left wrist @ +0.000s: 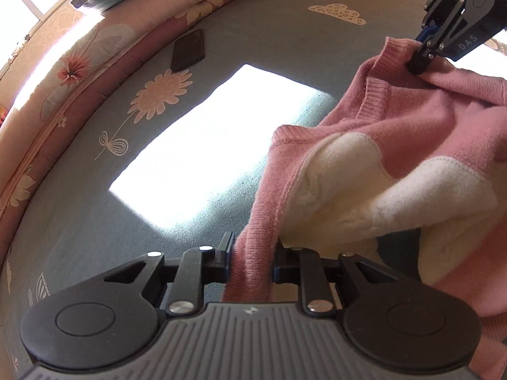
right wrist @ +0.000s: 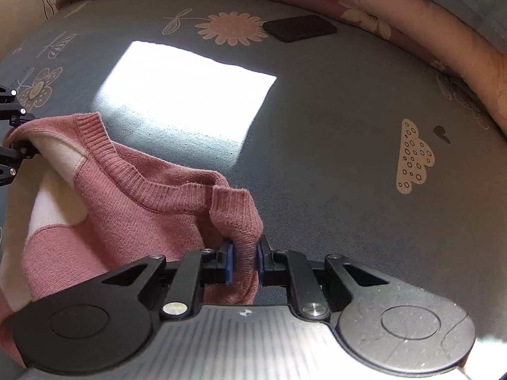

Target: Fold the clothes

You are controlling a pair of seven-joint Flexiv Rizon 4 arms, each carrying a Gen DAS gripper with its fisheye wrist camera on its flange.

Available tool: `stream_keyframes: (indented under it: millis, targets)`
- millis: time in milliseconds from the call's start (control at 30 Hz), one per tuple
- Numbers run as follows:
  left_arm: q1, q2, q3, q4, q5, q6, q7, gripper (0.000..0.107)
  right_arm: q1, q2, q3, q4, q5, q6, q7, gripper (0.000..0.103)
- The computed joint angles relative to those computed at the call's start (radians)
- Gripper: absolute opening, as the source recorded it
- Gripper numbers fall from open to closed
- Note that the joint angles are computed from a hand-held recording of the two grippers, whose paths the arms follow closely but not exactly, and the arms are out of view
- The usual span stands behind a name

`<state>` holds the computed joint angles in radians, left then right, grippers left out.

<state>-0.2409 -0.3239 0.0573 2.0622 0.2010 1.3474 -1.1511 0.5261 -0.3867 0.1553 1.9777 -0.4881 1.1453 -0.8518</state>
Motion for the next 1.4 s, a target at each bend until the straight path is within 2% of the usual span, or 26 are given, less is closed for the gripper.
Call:
stream_keyframes:
  millis: [167,267,367,400,467,567,833,900,1000,1100,1200,1267,1367,1400]
  targets:
    - [-0.042,-0.065,0.049,-0.103,0.049,0.011,-0.070,0.022,0.046,-0.044,-0.092,-0.050,-0.155,-0.024,0.090,0.016]
    - [-0.037,-0.081,0.040,-0.132,0.021,-0.033,-0.093,0.028,0.016,-0.080,-0.048,-0.104,-0.086,-0.062,0.062,0.019]
    - [-0.025,-0.079,0.026,-0.131,0.005,-0.071,-0.089,0.028,0.007,-0.077,-0.035,-0.092,-0.052,-0.025,0.070,0.024]
    - [-0.026,-0.076,0.028,-0.130,0.009,-0.082,-0.091,0.030,0.009,-0.071,-0.036,-0.082,-0.048,-0.012,0.077,0.029]
    - [-0.022,-0.066,0.026,-0.117,0.014,-0.091,-0.093,0.031,0.011,-0.050,-0.030,-0.059,-0.033,-0.001,0.093,0.031]
    - [-0.004,-0.043,0.011,-0.086,0.003,-0.088,-0.085,0.040,0.004,-0.009,-0.015,-0.011,-0.004,0.039,0.120,0.032]
    - [0.033,0.039,-0.026,0.005,-0.047,-0.080,-0.048,0.046,0.007,0.155,0.020,0.162,0.016,0.108,0.285,0.034]
    - [0.053,0.074,-0.054,0.061,-0.100,-0.056,-0.025,0.046,0.000,0.178,0.044,0.192,0.038,0.124,0.308,0.034]
    - [0.094,0.143,-0.127,0.177,-0.272,-0.025,0.054,0.049,0.009,0.215,0.062,0.237,0.030,0.126,0.362,0.034]
    - [0.091,0.201,-0.174,0.279,-0.437,-0.015,0.154,0.052,0.016,0.253,0.079,0.292,0.014,0.146,0.434,0.042]
    - [0.043,0.225,-0.144,0.314,-0.389,-0.033,0.120,0.052,0.020,0.277,0.097,0.336,0.007,0.171,0.499,0.044]
    - [0.022,0.237,-0.144,0.342,-0.398,-0.019,0.105,0.052,0.023,0.291,0.097,0.364,-0.022,0.197,0.561,0.044]
    - [-0.003,0.252,-0.162,0.384,-0.484,0.009,0.094,0.052,0.013,0.308,0.049,0.415,-0.179,0.308,0.765,0.046]
    - [-0.011,0.254,-0.169,0.393,-0.523,0.010,0.098,0.052,0.008,0.308,0.029,0.428,-0.242,0.353,0.840,0.051]
